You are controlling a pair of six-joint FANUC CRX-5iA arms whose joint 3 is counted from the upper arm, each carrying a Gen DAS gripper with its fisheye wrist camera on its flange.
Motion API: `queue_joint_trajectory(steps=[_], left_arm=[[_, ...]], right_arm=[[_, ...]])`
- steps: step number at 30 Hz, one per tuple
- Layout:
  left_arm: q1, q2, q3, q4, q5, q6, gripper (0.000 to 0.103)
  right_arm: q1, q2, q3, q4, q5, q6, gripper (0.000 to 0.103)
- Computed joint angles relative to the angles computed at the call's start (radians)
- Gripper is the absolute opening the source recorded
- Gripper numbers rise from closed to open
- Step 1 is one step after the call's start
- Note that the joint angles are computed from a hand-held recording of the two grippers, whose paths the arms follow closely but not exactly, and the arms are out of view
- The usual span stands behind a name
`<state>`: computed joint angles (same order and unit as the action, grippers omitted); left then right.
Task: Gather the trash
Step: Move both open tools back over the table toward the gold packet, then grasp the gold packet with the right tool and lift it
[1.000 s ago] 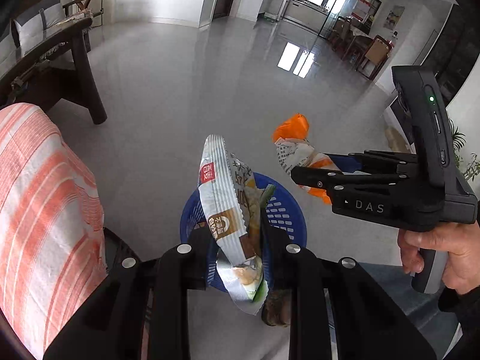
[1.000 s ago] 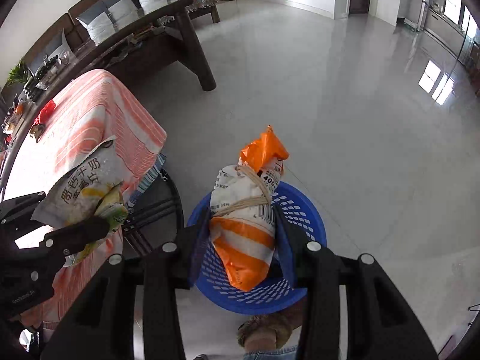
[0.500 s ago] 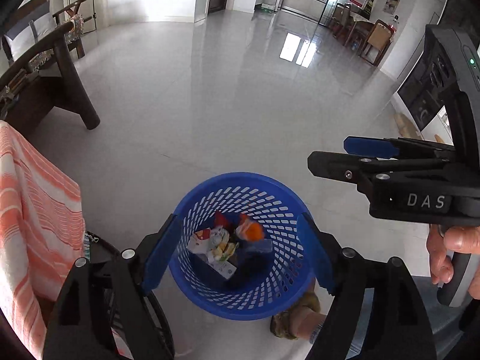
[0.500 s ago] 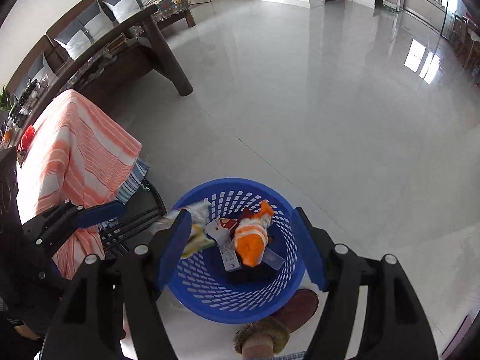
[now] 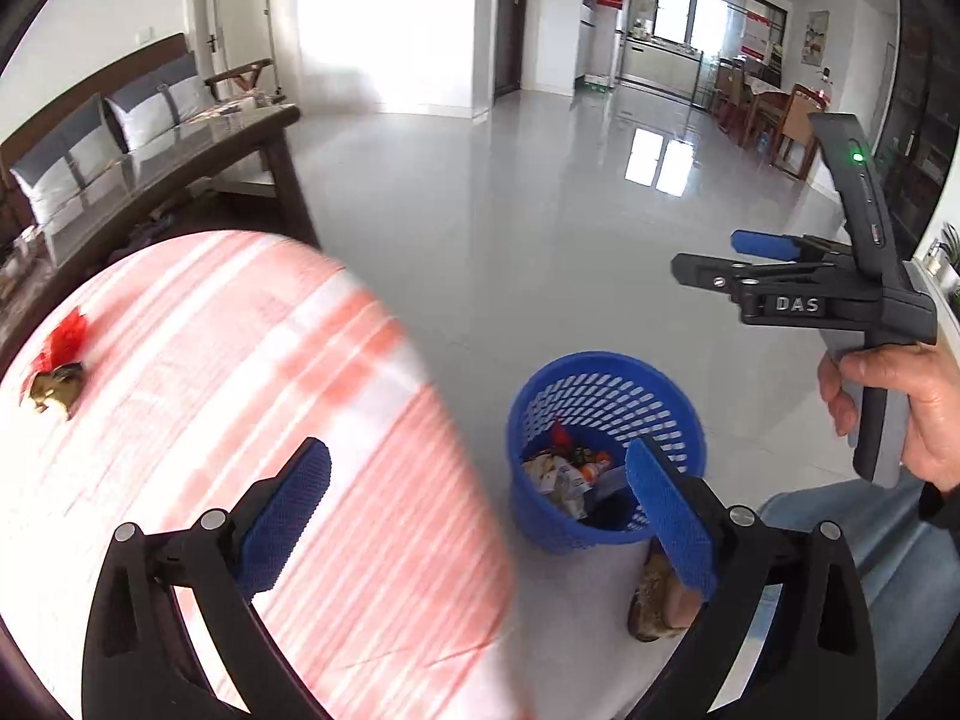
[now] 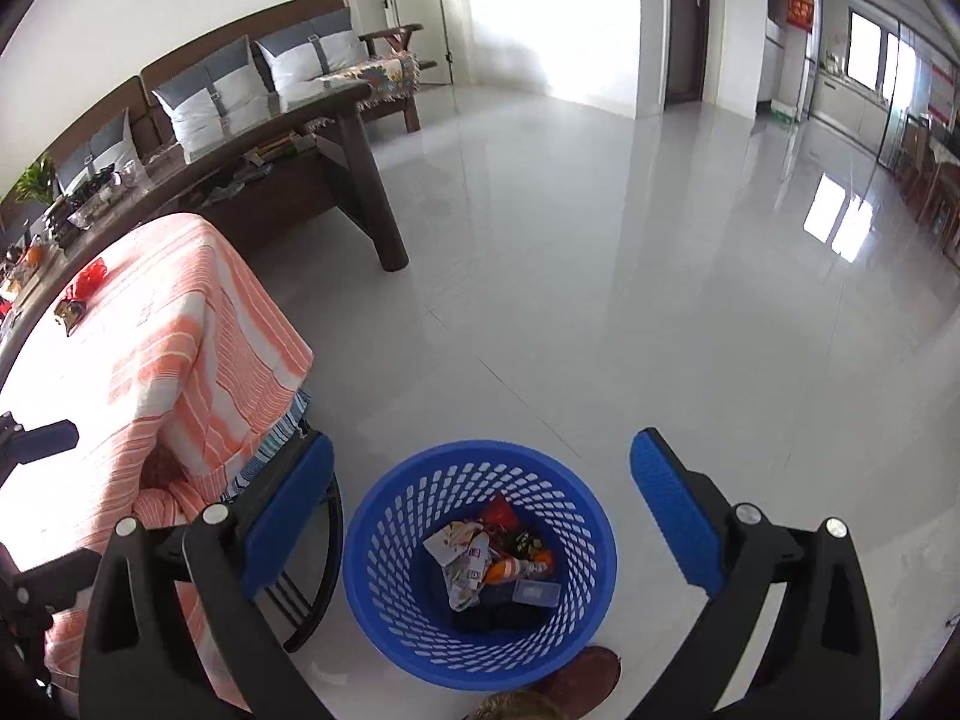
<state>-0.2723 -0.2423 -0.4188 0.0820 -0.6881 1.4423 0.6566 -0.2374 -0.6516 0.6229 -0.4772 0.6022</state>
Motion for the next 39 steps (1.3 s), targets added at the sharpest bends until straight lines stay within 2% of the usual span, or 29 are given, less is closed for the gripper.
queue_joint_trajectory(steps=[2, 5, 7, 9, 12, 15, 17, 20, 23, 25, 28, 31, 39], left_arm=[[0.068, -0.078, -0.043, -0.040, -0.038, 0.009, 0.098], [0.204, -0.183, -0.118, -0.048, -0.080, -0.023, 0.098], [0.306, -0.242, -0.161, -0.039, -0.107, -0.064, 0.098], [0.433, -0.293, -0.212, 0.013, -0.119, -0.163, 0.098], [0.593, -0.346, -0.258, 0.061, -0.137, -0.288, 0.098], [0.725, -0.360, -0.285, 0.105, -0.135, -0.389, 0.098], [0.804, -0.352, -0.295, 0.139, -0.128, -0.452, 0.098], [0.889, -0.311, -0.291, 0.164, -0.109, -0.506, 0.098], [0.985, -0.255, -0.296, 0.290, -0.145, -0.606, 0.099], [1.023, -0.234, -0.304, 0.353, -0.161, -0.644, 0.099], [0.990, -0.237, -0.293, 0.301, -0.146, -0.594, 0.099], [0.993, -0.234, -0.294, 0.307, -0.147, -0.595, 0.099], [0.987, -0.233, -0.291, 0.304, -0.147, -0.586, 0.099]], right_arm=[[0.038, -0.007, -0.033, 0.104, 0.041, -0.069, 0.097], [0.123, 0.016, -0.033, 0.187, 0.036, -0.106, 0.097], [0.187, 0.036, -0.017, 0.200, 0.044, -0.114, 0.097], [0.249, 0.064, 0.010, 0.186, 0.070, -0.116, 0.097], [0.344, 0.135, 0.107, 0.059, 0.076, -0.010, 0.097], [0.412, 0.237, 0.262, -0.136, 0.031, 0.191, 0.097], [0.446, 0.305, 0.353, -0.202, -0.006, 0.277, 0.097], [0.462, 0.405, 0.487, -0.287, -0.072, 0.403, 0.097], [0.452, 0.501, 0.626, -0.378, -0.148, 0.514, 0.097], [0.438, 0.560, 0.711, -0.420, -0.196, 0.587, 0.097], [0.417, 0.648, 0.832, -0.447, -0.263, 0.669, 0.097], [0.386, 0.731, 0.964, -0.505, -0.296, 0.749, 0.098], [0.349, 1.019, 1.448, -0.585, -0.487, 0.890, 0.098]])
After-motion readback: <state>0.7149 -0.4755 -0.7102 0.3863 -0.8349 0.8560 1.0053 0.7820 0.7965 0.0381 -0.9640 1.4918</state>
